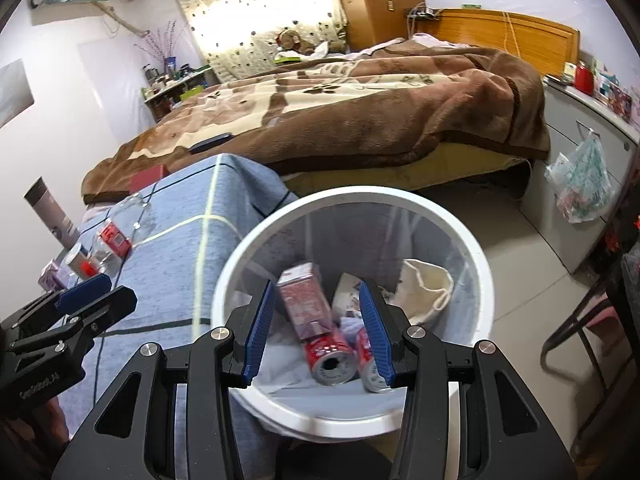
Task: Collect trash
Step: 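Move both open tools back toward the plastic bottle on the table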
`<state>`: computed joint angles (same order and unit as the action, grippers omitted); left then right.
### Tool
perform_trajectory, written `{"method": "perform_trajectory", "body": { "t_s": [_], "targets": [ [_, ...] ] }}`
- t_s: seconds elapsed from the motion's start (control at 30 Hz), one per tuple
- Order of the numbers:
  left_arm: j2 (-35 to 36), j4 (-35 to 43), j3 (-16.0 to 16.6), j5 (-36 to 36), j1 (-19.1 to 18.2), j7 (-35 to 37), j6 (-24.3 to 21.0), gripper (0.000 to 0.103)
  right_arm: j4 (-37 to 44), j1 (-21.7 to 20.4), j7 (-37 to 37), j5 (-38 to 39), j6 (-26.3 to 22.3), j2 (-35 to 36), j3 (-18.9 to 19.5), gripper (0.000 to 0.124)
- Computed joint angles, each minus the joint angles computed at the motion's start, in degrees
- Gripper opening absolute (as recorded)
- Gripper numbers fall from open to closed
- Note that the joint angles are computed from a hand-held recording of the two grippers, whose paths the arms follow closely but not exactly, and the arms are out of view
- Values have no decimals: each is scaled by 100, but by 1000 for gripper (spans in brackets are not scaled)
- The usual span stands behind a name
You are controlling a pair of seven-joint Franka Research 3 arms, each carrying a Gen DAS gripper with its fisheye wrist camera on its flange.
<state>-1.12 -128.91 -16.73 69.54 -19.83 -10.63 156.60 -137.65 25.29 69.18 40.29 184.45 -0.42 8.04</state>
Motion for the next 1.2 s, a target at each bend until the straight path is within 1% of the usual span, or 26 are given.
{"method": "perform_trajectory", "body": {
  "t_s": [0.03, 0.1, 0.2, 0.37, 0.43, 0.53, 0.57, 0.67, 0.7, 0.77, 0.87, 0.93, 1.0, 1.07, 1.1, 1.17, 1.2],
  "targets": [
    [-68, -75, 17, 36, 16, -90, 43, 60, 18, 24, -64, 53, 6, 4, 16, 46],
    [-208, -211, 1, 55, 41, -193, -31, 60, 44, 64, -132, 126, 27, 14, 51, 46],
    [-429, -432, -25, 108, 119, -371, -31, 60, 150, 160, -694, 718, 9, 29, 115, 46],
    [-858, -843, -112, 98, 273, -575, -145, 60, 250, 257, -964, 963, -5, 52, 199, 46],
    [-1052, -1034, -135, 89, 355, -673, -141, 61, 299, 280, -978, 946, -27, 86, 234, 46],
    [-1311, -1272, -187, -51, 455, -668, -257, 61, 379, 301, -1024, 931, -44, 136, 308, 46],
    [-1417, -1374, -190, -87, 496, -689, -247, 61, 437, 304, -1115, 1014, -55, 169, 350, 46],
    [-1705, -1628, -246, -213, 605, -707, -285, 61, 592, 308, -1660, 1617, -92, 219, 508, 46],
    [-1813, -1721, -259, -256, 643, -712, -300, 61, 645, 322, -1696, 1637, -120, 252, 526, 46],
    [-2016, -1890, -288, -355, 715, -703, -320, 61, 675, 382, -1427, 1335, -115, 304, 517, 46],
    [-2346, -2162, -309, -571, 801, -585, -404, 62, 834, 358, -1471, 1342, -192, 406, 635, 46],
    [-2570, -2356, -305, -693, 880, -503, -406, 63, 955, 377, -1345, 1204, -272, 495, 660, 46],
    [-2780, -2530, -293, -866, 953, -387, -427, 64, 1110, 338, -1441, 1288, -330, 587, 773, 46],
    [-2990, -2705, -285, -1007, 1039, -290, -427, 65, 1221, 357, -1376, 1219, -332, 676, 824, 46],
    [-3100, -2792, -276, -1110, 1060, -214, -435, 65, 1304, 351, -1354, 1196, -376, 737, 856, 46],
    [-3321, -2979, -264, -1246, 1151, -103, -415, 66, 1419, 404, -1084, 926, -500, 835, 815, 47],
    [-3395, -3034, -273, -1345, 1178, -20, -448, 66, 1492, 371, -1091, 935, -556, 892, 871, 48]
  ]
}}
